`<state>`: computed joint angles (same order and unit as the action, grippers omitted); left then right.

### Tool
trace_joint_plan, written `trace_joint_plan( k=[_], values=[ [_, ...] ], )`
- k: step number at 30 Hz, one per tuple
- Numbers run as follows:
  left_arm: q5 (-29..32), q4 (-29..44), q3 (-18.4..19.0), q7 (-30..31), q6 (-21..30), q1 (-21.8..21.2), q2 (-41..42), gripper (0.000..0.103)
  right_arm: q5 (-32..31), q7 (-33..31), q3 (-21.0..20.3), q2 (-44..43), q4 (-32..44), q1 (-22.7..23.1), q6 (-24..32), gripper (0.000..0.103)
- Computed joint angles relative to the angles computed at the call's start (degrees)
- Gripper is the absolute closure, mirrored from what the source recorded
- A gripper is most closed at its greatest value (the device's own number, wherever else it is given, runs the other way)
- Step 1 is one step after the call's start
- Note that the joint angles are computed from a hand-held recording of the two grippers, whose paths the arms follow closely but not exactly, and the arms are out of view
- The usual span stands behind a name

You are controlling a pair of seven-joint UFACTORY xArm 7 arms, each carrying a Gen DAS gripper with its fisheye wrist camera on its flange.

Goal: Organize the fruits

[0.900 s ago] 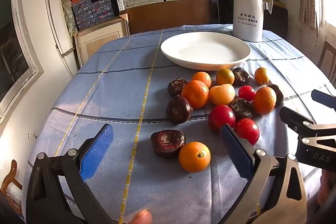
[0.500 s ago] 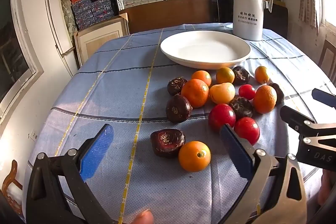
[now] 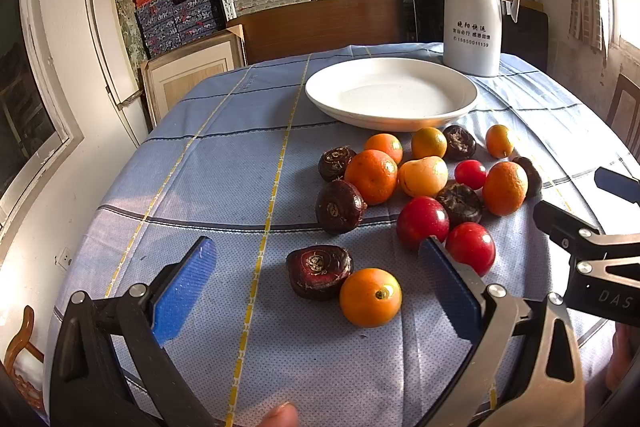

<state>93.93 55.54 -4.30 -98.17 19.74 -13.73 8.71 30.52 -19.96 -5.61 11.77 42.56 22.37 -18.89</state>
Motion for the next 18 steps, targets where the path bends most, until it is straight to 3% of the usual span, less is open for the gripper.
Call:
trace_joint_plan(
  k=[18],
  values=[
    [0.7, -0.27, 0.05, -0.65, -0.13, 0.12, 0.11, 0.004, 0.34, -0.31, -0.12, 0.0, 0.04, 0.17, 0.08, 0.003]
  ],
)
